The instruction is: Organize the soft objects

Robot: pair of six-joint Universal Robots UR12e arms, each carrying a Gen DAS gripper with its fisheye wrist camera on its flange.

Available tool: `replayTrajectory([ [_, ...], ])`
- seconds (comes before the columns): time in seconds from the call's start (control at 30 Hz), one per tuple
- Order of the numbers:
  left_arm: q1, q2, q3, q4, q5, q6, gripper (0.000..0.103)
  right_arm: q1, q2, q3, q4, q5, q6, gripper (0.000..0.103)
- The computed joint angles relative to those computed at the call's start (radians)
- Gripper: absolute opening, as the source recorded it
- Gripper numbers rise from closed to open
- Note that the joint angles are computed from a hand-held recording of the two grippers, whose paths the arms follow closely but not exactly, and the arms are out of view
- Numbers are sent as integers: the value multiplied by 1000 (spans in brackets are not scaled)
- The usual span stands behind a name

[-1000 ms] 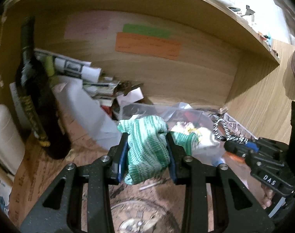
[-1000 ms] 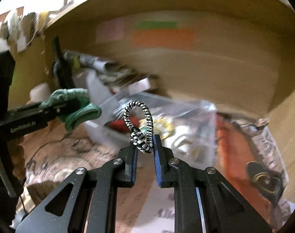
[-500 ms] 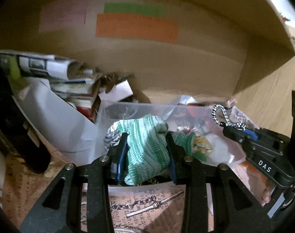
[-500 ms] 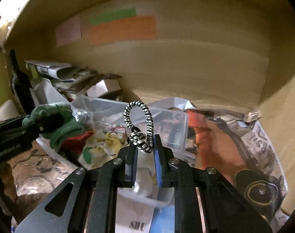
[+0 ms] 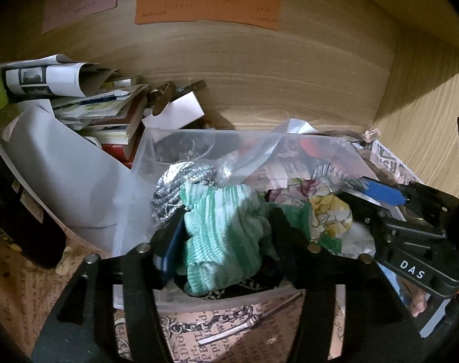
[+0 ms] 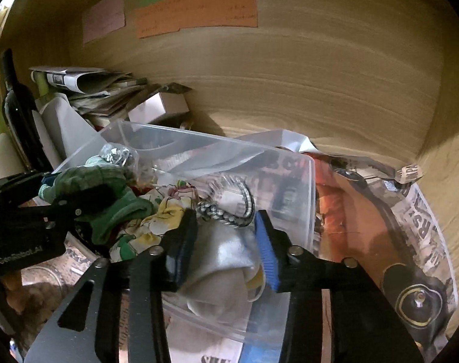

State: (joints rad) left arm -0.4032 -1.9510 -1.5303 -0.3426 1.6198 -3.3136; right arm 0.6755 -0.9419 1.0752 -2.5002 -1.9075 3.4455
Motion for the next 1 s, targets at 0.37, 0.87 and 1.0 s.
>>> replayTrajectory([
  [0.37,-7,53,-53,123,23,1,69,20,-44,55,-134,-43,-41,54],
  [0.87,-45,156,-171,413,80,65,79,78,-110,129,-417,-125,-121,66],
  [1.0,-49,171,-192,457,83,72,82,89,-117,141,-464,-134,-127,76],
])
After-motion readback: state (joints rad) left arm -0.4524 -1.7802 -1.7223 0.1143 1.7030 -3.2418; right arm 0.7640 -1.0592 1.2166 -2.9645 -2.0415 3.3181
